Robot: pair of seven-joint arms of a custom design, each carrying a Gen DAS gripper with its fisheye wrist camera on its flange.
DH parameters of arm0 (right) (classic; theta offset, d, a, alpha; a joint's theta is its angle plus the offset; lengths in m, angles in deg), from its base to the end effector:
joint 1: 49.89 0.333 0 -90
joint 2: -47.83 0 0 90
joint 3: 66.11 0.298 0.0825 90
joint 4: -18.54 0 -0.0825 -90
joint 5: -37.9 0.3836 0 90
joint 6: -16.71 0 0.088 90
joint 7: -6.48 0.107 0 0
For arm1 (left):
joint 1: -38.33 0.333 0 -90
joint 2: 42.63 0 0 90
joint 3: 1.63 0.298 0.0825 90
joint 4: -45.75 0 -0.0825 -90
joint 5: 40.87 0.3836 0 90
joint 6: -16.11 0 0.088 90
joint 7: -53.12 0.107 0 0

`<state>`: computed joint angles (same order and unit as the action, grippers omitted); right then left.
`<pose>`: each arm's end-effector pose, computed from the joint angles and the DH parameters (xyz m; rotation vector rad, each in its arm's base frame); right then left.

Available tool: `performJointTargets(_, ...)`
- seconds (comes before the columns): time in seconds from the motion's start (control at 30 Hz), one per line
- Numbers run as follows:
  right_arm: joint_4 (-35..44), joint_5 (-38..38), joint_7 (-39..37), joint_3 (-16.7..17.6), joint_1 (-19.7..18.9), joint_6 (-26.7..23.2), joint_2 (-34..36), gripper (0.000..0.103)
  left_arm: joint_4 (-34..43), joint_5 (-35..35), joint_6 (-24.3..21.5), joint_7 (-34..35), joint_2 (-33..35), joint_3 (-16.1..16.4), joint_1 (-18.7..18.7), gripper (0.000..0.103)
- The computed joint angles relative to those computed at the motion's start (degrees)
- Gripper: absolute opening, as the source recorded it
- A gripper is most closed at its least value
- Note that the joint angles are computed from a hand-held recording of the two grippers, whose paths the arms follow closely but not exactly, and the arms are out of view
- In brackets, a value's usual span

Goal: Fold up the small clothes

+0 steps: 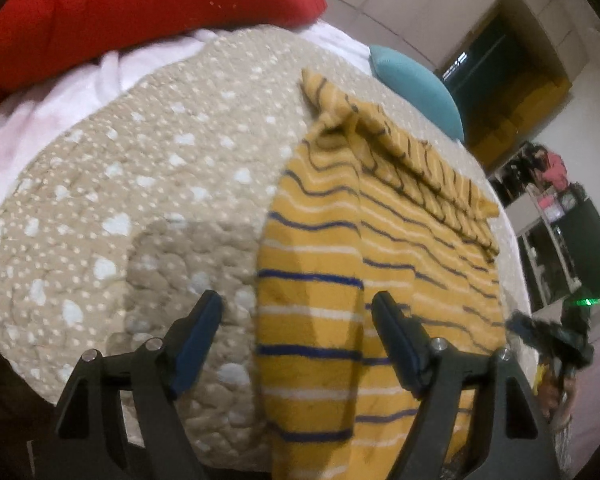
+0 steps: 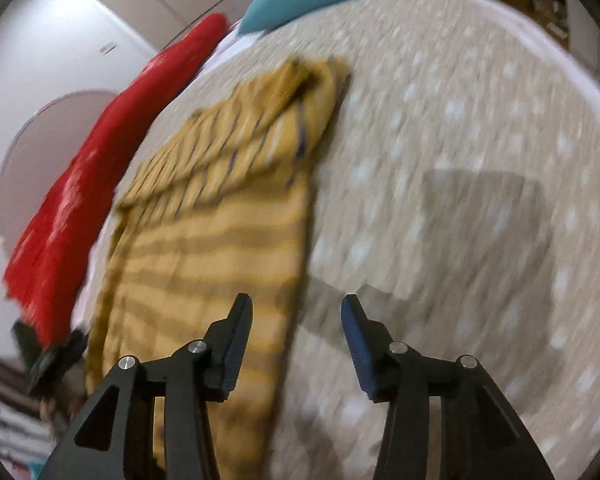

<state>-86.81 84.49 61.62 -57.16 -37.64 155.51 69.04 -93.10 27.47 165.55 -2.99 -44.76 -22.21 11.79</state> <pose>0.6088 0.2319 0.3367 -2.0728 1.3929 0.3220 0.3218 -0.3752 0.3155 -2.4591 1.1078 -0.9304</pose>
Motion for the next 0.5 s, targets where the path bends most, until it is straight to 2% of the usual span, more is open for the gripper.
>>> performJointTargets(0.07,-5.0,3.8,-4.4,1.4,-1.0,-1.9,-3.1,0.056,0.7,-0.8,-0.7,2.1,0.6,-0.3,-0.4,0.079)
performJointTargets(0.17,-10.8,8.0,-8.8,1.9,0.1,-2.9,-6.5,0.063,1.3,1.7,0.6,-0.2,1.3,-0.5,-1.0,0.081)
performJointTargets(0.23,-15.7,9.6,-10.8,2.3,3.1,3.1,-9.6,0.066,2.9,1.2,-0.3,0.7,2.9,-0.9,-1.9,0.080)
performJointTargets(0.27,-18.2,9.8,-11.5,2.7,5.1,8.5,-11.1,0.065,3.9,-1.4,-1.6,3.8,3.8,-1.1,-2.5,0.061)
performJointTargets(0.3,-20.2,8.7,-11.2,2.9,7.1,13.6,-12.3,0.050,5.7,-8.0,-5.3,10.8,5.0,-1.6,-3.4,0.021)
performJointTargets(0.33,-20.8,7.2,-10.4,2.8,8.4,15.5,-12.6,0.034,6.8,-11.5,-7.6,14.6,5.8,-1.7,-4.2,0.006)
performJointTargets(0.37,-20.7,5.9,-9.7,2.5,8.9,14.8,-12.6,0.012,6.0,-12.1,-6.8,14.3,4.5,-1.4,-4.6,0.008)
performJointTargets(0.43,-20.5,7.8,-9.7,1.6,7.9,10.8,-13.3,0.010,4.0,-13.2,-7.4,13.3,1.4,-1.7,-5.5,0.007)
performJointTargets(0.5,-21.3,8.2,-9.7,0.2,7.0,9.3,-14.4,0.009,2.4,-14.0,-8.8,12.7,-1.3,-2.7,-6.2,0.007)
